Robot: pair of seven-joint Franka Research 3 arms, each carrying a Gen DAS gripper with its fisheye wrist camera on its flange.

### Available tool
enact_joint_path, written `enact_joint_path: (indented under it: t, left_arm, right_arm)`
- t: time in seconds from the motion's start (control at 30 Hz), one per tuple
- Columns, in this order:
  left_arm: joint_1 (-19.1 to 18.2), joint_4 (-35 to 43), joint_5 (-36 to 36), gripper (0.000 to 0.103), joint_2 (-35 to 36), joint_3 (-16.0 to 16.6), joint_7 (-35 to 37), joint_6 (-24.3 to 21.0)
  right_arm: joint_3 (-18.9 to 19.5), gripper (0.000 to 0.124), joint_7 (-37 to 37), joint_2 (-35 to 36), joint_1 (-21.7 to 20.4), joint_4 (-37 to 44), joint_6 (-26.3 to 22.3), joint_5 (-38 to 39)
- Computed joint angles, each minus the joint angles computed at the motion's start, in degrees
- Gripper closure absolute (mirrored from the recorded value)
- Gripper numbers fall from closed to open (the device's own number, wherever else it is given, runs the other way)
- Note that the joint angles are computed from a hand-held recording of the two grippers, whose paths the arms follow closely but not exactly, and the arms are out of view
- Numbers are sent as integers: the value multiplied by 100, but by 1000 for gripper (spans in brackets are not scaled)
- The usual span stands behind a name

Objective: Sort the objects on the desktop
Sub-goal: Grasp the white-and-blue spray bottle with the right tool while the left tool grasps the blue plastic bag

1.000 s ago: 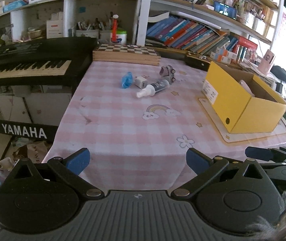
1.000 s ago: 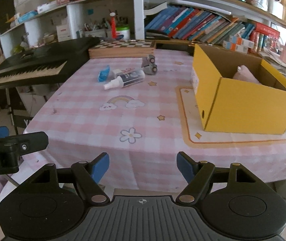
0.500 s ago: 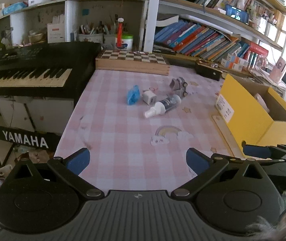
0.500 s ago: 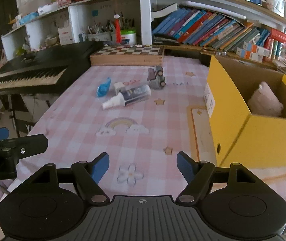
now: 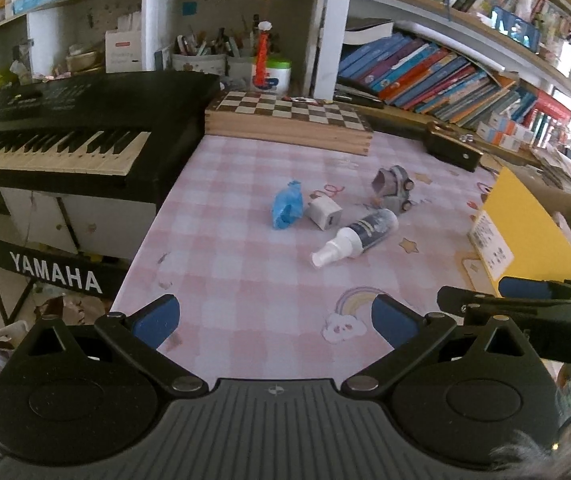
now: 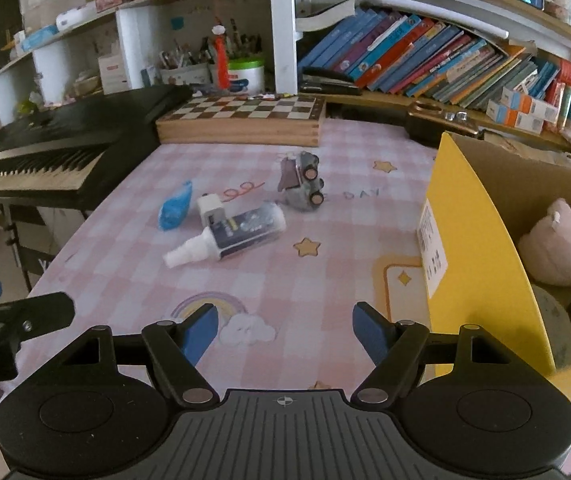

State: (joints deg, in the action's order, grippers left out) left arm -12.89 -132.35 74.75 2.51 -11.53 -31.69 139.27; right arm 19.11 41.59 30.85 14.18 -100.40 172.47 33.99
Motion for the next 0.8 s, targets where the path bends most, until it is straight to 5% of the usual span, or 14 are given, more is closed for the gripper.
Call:
enact_joint_path:
  t: [0.2,0.43,0.63,0.8]
  left_arm:
    - [81,183,-52,0,160,106,152,-97]
    - [171,423,52,0,266,227,338,-438]
    - [271,595,46,0,346,307,474,-586]
    - [338,730,110,0,458,366,558,-538]
  right_arm:
    - [-437,48,700,480,377,927,-741,-334]
    - [-1101,48,2796,1573,996,2908,-2073,-939]
    - [-1139,55,3778,2576,1133,4547,-3085,-1338]
    - [-922,57,3667,3133,1132,5343,-3209,-1385]
